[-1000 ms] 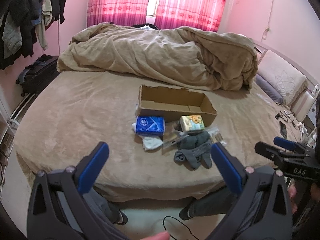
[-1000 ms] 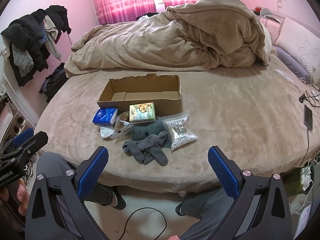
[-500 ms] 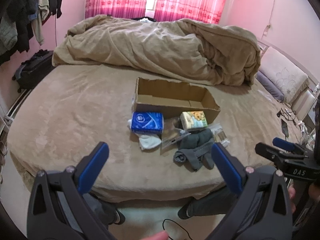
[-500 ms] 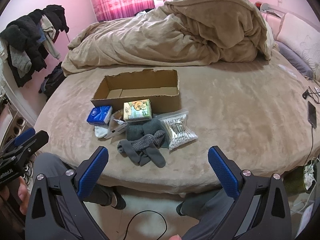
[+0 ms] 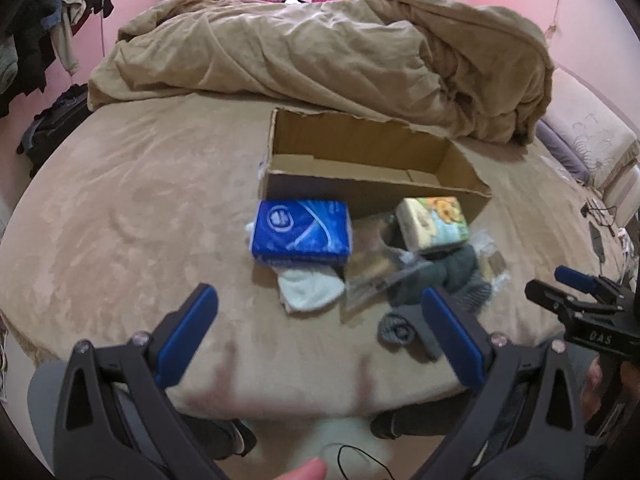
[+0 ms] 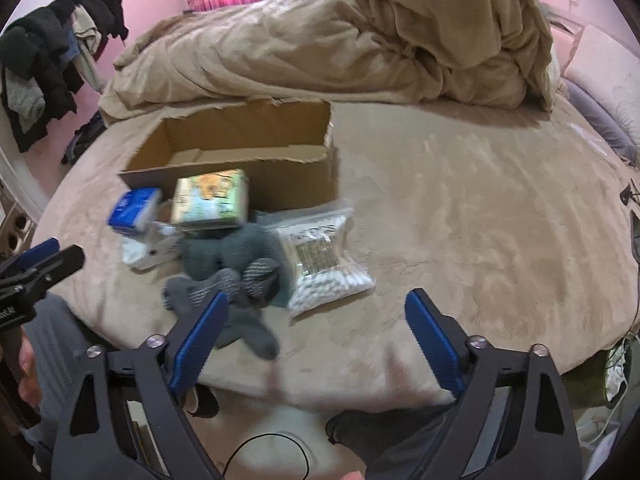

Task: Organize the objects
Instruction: 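Grasp the cotton swab bag with the right tool while the left tool grasps the blue tissue pack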

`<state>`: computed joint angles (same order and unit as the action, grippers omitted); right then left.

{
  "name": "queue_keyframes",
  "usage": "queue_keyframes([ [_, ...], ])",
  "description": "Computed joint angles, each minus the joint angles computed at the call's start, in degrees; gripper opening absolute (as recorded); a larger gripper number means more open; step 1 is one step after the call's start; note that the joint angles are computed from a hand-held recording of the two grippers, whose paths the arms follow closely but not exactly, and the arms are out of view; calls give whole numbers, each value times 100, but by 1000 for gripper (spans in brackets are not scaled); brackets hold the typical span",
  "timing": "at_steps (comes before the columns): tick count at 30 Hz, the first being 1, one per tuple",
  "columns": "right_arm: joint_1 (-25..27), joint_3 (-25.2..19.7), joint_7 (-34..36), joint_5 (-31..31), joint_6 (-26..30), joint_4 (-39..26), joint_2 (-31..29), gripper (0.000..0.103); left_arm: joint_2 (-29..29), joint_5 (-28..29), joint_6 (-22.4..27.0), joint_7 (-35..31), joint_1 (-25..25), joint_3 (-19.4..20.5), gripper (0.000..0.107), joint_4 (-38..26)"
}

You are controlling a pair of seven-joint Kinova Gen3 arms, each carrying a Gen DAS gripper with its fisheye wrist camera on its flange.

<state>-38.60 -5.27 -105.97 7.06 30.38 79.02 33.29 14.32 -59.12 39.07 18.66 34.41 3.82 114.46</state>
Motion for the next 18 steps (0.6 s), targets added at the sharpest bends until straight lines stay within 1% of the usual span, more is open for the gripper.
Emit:
queue_keyframes([
  [5, 175, -92, 317, -91, 289, -641, 566, 86, 227, 12, -401, -178, -276, -218, 102, -63],
  [8, 294, -190, 569, -235, 484, -1002, 846, 79, 360, 18, -636, -313, -378, -381, 102, -120],
  [10, 353, -227, 715, -344, 639, -1246, 1027, 76, 471, 156, -774, -503, -478, -478, 102, -187],
  [15, 421, -282, 1026, -569, 819, -1636, 1352, 76, 680, 505, -1060, -1027, -584, -734, 102, -301],
  [17, 457, -328, 1133, -682, 864, -1734, 1436, 76, 708, 621, -1287, -1157, -604, -862, 100, -269],
  [18, 438, -318, 1168, -704, 866, -1765, 1468, 76, 733, 690, -1372, -1237, -606, -914, 93, -267],
])
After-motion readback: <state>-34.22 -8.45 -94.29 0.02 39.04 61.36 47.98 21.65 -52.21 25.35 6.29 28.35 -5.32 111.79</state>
